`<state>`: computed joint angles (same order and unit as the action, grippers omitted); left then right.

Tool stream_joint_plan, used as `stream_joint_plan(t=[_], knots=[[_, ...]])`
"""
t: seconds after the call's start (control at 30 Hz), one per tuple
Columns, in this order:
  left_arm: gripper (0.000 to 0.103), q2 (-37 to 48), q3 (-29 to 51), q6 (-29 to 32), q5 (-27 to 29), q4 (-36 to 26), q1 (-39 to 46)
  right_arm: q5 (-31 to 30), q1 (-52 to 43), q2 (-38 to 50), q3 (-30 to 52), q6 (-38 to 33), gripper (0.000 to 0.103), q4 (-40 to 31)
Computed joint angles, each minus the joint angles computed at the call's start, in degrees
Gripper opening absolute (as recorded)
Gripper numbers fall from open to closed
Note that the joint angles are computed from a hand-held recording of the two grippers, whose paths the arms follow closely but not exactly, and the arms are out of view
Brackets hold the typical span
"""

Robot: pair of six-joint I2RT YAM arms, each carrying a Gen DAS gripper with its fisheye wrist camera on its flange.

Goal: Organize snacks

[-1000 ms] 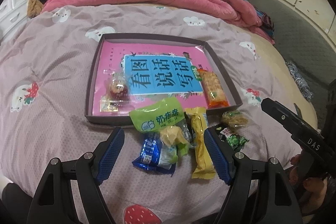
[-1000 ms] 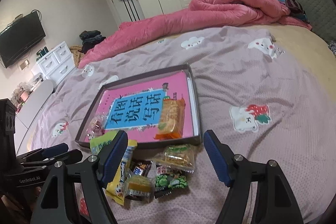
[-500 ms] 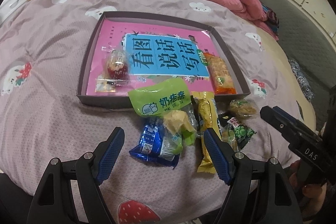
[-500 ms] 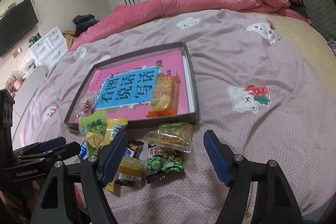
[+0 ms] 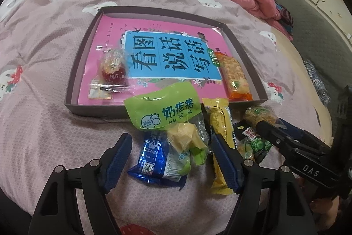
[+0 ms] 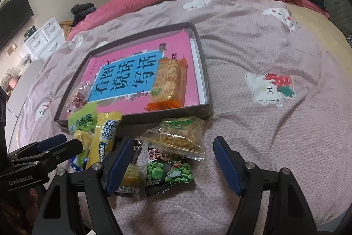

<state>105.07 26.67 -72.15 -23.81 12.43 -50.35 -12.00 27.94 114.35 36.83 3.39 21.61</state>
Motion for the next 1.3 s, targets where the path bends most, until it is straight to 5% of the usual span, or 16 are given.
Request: stream_joint_plan(t=[0.37, 0.53, 0.87, 0.97, 1.13, 1.3], knots=[[0.065, 3.01, 1.08, 2.16, 1.40, 2.73, 1.59, -0.07, 0.16, 4.53, 4.05, 1.79, 0.074, -0.22], [0.058, 3.33, 1.59, 2.31, 1.24, 2.34, 1.92, -2.46, -0.61, 4.87, 3.89, 2.09, 0.062, 0.95], [0.047, 5.69, 2.40, 2.46, 1.87, 2.96, 3.81, -3.60, -1.19, 6.08, 4.84, 3.06, 0.059, 1.43], [0.036, 6.05, 2.50, 2.32, 1.09, 2.42, 3.77, -3.17, -1.06, 6.28, 5.05, 3.09, 0.055, 1.29], [0.035, 5.23, -1.99, 2.40, 3.11, 9.47, 4.93, -6.95, -3.26, 5.60, 4.18, 4.62, 0.048, 1.93], [0.034, 3.32, -3.66, 1.59, 2.94, 10.05, 4.02, -9.05, -4.58, 2.57, 1.34, 4.78, 0.046, 3.92]])
